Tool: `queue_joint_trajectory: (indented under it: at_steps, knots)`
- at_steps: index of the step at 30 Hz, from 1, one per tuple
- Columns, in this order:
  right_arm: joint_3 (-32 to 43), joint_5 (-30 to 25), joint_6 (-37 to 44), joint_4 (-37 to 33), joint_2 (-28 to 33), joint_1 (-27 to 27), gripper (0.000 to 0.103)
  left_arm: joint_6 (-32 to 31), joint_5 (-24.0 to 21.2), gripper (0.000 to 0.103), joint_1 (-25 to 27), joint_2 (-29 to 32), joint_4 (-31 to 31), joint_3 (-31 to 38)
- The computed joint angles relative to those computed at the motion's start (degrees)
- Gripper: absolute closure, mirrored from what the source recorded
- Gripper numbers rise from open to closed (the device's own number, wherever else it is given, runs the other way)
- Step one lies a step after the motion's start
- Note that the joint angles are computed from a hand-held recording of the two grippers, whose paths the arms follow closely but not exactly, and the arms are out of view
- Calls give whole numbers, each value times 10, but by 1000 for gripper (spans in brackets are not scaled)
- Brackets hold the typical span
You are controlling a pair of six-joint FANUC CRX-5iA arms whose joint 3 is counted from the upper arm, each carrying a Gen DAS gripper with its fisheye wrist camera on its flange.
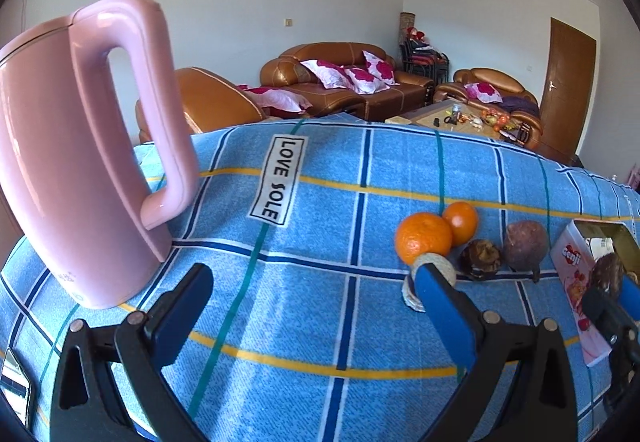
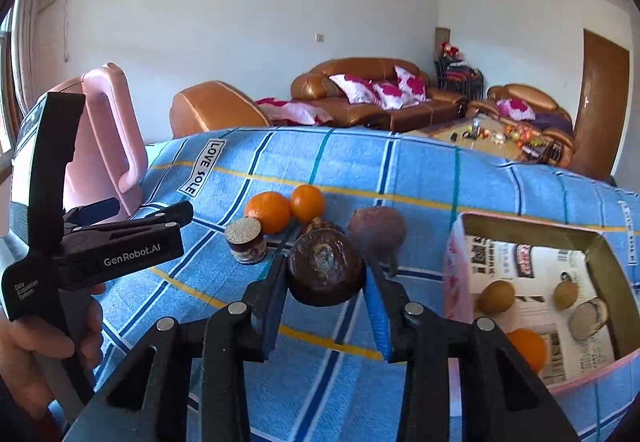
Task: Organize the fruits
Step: 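Lift the mangosteen with the right gripper while the left gripper closes on the white-lidded jar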
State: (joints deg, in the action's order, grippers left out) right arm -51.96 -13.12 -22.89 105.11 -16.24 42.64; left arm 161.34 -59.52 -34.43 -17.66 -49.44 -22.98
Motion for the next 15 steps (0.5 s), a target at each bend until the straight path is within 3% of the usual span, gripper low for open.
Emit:
queue_joint_trajectory:
  at_steps: [10, 12, 14, 15]
  knots:
    - [-7, -1, -106, 120, -18, -63, 63, -71, 85, 3, 19, -3, 52, -8]
    - [-9, -8, -107, 123, -23, -63, 63, -101, 93, 10, 27, 12, 76, 0]
    - [-9, -5, -108, 125, -24, -66, 63, -123, 78, 26, 24, 40, 81, 23]
    - [-8, 0, -116, 132, -23, -70, 63, -131, 63, 26, 21, 55, 83, 37]
